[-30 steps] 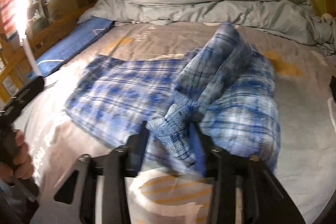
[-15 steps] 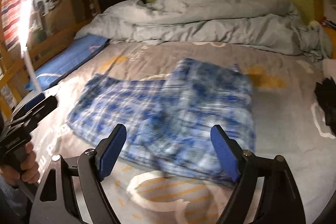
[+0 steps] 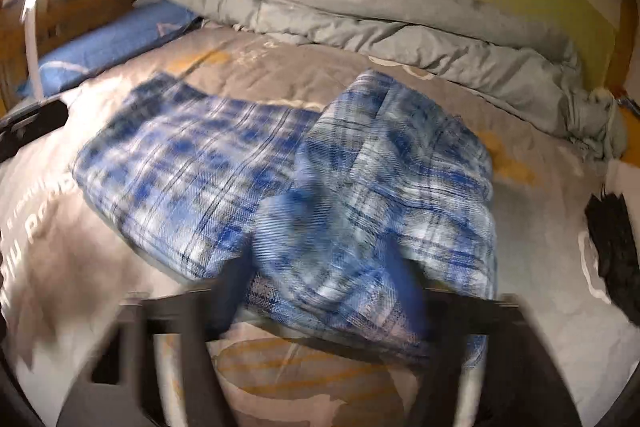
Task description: Fold large clothes
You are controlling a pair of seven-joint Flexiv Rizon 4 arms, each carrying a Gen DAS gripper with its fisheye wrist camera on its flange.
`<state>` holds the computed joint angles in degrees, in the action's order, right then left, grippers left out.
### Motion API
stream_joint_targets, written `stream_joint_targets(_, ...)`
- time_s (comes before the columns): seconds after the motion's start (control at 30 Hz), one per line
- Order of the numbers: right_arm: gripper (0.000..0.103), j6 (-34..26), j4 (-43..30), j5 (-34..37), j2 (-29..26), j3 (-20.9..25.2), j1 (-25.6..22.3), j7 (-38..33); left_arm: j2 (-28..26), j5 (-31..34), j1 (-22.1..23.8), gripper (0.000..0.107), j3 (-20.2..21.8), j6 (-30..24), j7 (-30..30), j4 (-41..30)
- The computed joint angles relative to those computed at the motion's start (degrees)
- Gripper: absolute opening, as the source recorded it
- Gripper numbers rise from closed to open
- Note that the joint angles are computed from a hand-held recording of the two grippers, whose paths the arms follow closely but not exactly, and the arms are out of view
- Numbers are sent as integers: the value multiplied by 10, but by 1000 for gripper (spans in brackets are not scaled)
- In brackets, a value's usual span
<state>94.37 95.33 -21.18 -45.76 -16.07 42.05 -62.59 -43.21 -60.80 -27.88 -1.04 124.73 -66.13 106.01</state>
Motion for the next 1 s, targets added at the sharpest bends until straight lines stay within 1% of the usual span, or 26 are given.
stream_joint_targets(0.03,8,6,0,0,0,18,-13,-9,-4,-33,-9,103,7,-9,17,-9)
stream_joint_targets(0.1,8,28,10,5,6,18,-12,-11,-9,-114,-18,103,10,-32,62,-29)
stream_joint_targets(0.13,8,32,11,26,11,36,-20,-37,-12,-166,-20,103,6,-41,96,-43)
stream_joint_targets(0.17,8,26,9,61,18,63,-32,-80,-11,-203,-10,103,-7,-55,116,-50)
stream_joint_targets(0.2,8,24,10,59,24,83,-46,-87,-11,-221,-1,103,-18,-62,129,-54)
stream_joint_targets(0.23,8,24,11,45,27,103,-63,-84,-12,-269,11,103,-37,-67,167,-68)
stream_joint_targets(0.27,8,13,5,56,26,135,-85,-108,-14,-293,26,103,-56,-70,185,-76)
stream_joint_targets(0.3,10,-3,-3,50,23,165,-108,-114,-13,-289,40,103,-66,-88,175,-71)
stream_joint_targets(0.33,15,-24,-11,51,19,181,-120,-121,-10,-248,57,102,-68,-121,129,-54)
stream_joint_targets(0.37,18,-34,-14,40,15,185,-125,-111,-7,-178,89,100,-89,-133,72,-31)
stream_joint_targets(0.4,27,-33,-17,67,13,178,-116,-128,-12,-106,129,99,-121,-124,23,-15)
stream_joint_targets(0.43,39,-27,-16,67,12,182,-119,-127,-20,-68,153,96,-150,-92,12,-10)
stream_joint_targets(0.47,44,-24,-17,88,13,190,-122,-146,-28,-13,193,80,-194,-59,2,0)
stream_joint_targets(0.5,48,-15,-13,78,15,198,-130,-142,-32,73,233,70,-222,-55,-36,16)
stream_joint_targets(0.53,49,-6,-9,106,20,196,-123,-168,-35,154,261,46,-232,-69,-82,25)
stream_joint_targets(0.57,50,0,-9,172,28,181,-100,-222,-39,197,273,31,-236,-72,-104,26)
stream_joint_targets(0.6,55,8,-6,238,37,147,-64,-264,-43,203,268,23,-235,-61,-93,22)
stream_joint_targets(0.63,56,22,5,269,43,100,-24,-268,-42,188,248,17,-219,-50,-68,14)
stream_joint_targets(0.67,56,47,16,315,47,54,16,-275,-37,192,221,14,-189,-43,-66,9)
stream_joint_targets(0.7,60,72,18,377,44,7,56,-297,-33,214,210,14,-173,-32,-77,8)
stream_joint_targets(0.73,66,105,22,425,36,-40,92,-309,-29,239,210,13,-172,-16,-86,10)
stream_joint_targets(0.77,67,133,36,436,30,-86,127,-288,-19,255,203,12,-167,-4,-90,9)
stream_joint_targets(0.8,67,148,55,410,23,-133,156,-232,-10,255,191,12,-156,-5,-91,7)
stream_joint_targets(0.87,67,166,95,303,22,-192,173,-96,5,277,180,11,-150,-5,-103,1)
stream_joint_targets(0.9,67,161,99,294,24,-196,169,-78,9,285,172,11,-144,-8,-105,-6)
stream_joint_targets(1.0,67,140,97,298,47,-143,114,-71,11,297,132,11,-119,-25,-100,-49)
